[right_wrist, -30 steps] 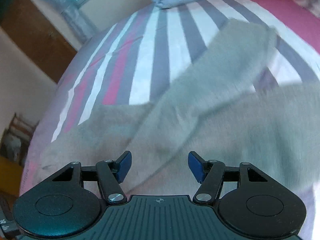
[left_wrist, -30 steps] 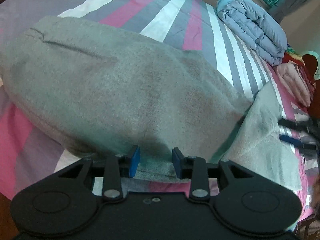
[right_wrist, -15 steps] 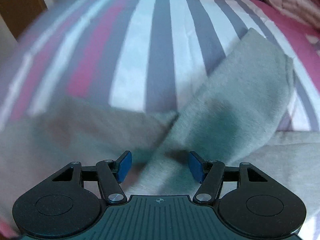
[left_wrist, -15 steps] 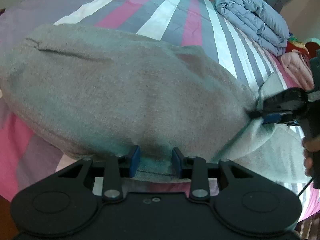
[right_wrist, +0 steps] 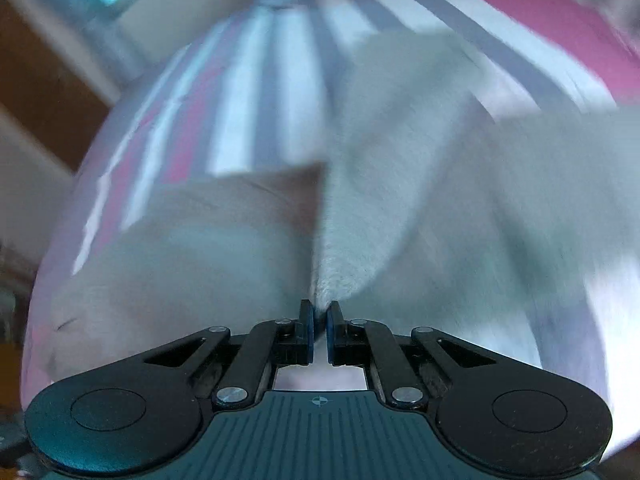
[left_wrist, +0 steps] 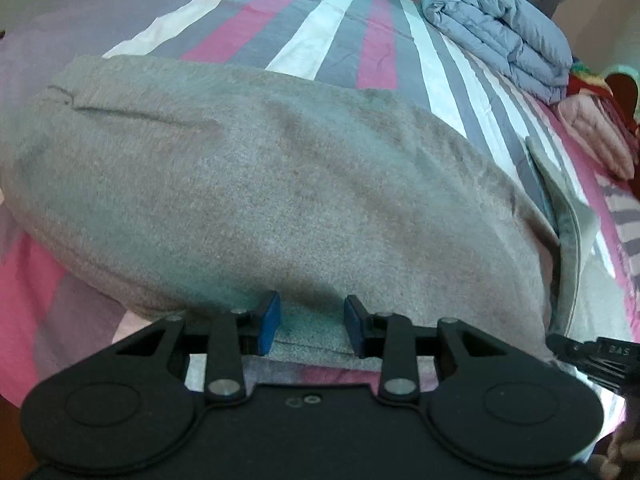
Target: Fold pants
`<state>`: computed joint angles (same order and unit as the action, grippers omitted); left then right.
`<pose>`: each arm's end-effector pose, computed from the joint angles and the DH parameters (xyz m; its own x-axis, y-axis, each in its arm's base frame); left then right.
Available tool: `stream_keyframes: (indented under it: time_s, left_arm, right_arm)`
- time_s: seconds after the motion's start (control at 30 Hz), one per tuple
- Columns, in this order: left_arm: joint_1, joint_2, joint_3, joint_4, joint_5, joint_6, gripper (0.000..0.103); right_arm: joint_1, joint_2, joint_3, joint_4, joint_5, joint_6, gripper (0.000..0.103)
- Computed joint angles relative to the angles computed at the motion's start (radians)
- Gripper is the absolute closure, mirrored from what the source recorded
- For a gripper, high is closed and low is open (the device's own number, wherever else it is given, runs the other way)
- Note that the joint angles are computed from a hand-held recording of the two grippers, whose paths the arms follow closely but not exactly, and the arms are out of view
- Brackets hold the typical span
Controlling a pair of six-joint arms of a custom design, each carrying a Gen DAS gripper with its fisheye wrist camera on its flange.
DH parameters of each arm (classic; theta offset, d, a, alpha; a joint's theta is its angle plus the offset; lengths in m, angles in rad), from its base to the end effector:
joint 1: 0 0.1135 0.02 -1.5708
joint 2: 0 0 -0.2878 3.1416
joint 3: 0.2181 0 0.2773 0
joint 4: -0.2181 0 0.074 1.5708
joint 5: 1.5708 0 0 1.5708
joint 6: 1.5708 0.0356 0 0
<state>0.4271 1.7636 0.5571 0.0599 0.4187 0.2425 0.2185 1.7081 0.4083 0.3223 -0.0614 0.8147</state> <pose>0.2531 0.0993 0.0673 -0.8595 -0.1501 -0.4885 -0.0203 0.9652 -0.2609 0.2445 0.0565 0.0630 -0.7371 0.5802 -0.3466 0.4174 0.7942 0.4417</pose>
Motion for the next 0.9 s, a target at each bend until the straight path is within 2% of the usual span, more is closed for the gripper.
stream_keyframes:
  time_s: [0.03,0.1,0.13,0.17,0.23,0.37,0.5,0.67,0.7,0.77,0.8,0.83,0.87,0.9]
  left_arm:
    - [0.0,-0.006,-0.007,0.006,-0.002,-0.001,0.077]
    - [0.0,-0.013,-0.014,0.011,-0.005,-0.005,0.077]
    - [0.0,-0.013,-0.015,0.013,-0.006,-0.009,0.077]
    - [-0.003,-0.015,-0.017,0.017,-0.011,-0.016,0.077]
    - [-0.018,-0.021,-0.023,0.025,-0.028,-0.03,0.077]
    - [-0.039,-0.03,-0.032,0.039,-0.052,-0.045,0.077]
    - [-0.025,-0.022,-0.027,0.034,-0.032,-0.048,0.077]
    - [-0.008,-0.004,-0.014,0.027,-0.007,-0.056,0.077]
    - [-0.005,-0.001,-0.013,0.027,-0.003,-0.057,0.077]
    - [-0.005,0.004,-0.012,0.03,0.0,-0.063,0.077]
    - [-0.005,0.004,-0.011,0.031,0.0,-0.063,0.077]
    - [-0.005,0.004,-0.012,0.032,-0.001,-0.06,0.077]
    - [-0.005,0.005,-0.012,0.032,-0.001,-0.058,0.077]
    - [-0.004,0.005,-0.011,0.03,0.0,-0.056,0.077]
  right_arm:
    - [0.005,0.049,-0.027,0.095,0.012,0.012,0.097]
    - [0.037,0.053,-0.035,0.13,0.051,0.0,0.096]
    - [0.047,0.02,-0.039,0.106,0.054,-0.007,0.084]
    - [0.042,-0.017,-0.051,0.095,0.039,-0.018,0.061]
    - [0.031,-0.096,-0.07,0.065,0.036,-0.048,0.03]
    - [-0.008,-0.196,-0.025,-0.045,0.07,-0.156,0.029]
    - [-0.06,-0.069,0.168,-0.129,0.097,-0.215,0.03]
    - [-0.081,0.157,0.481,-0.322,0.178,-0.303,0.032]
    - [-0.087,0.218,0.538,-0.356,0.19,-0.315,0.037]
    - [-0.085,0.291,0.618,-0.428,0.234,-0.311,0.062]
    - [-0.091,0.316,0.644,-0.44,0.238,-0.325,0.068]
    - [-0.097,0.337,0.665,-0.452,0.223,-0.342,0.088]
    - [-0.106,0.347,0.668,-0.453,0.205,-0.344,0.099]
    - [-0.118,0.333,0.647,-0.433,0.182,-0.329,0.099]
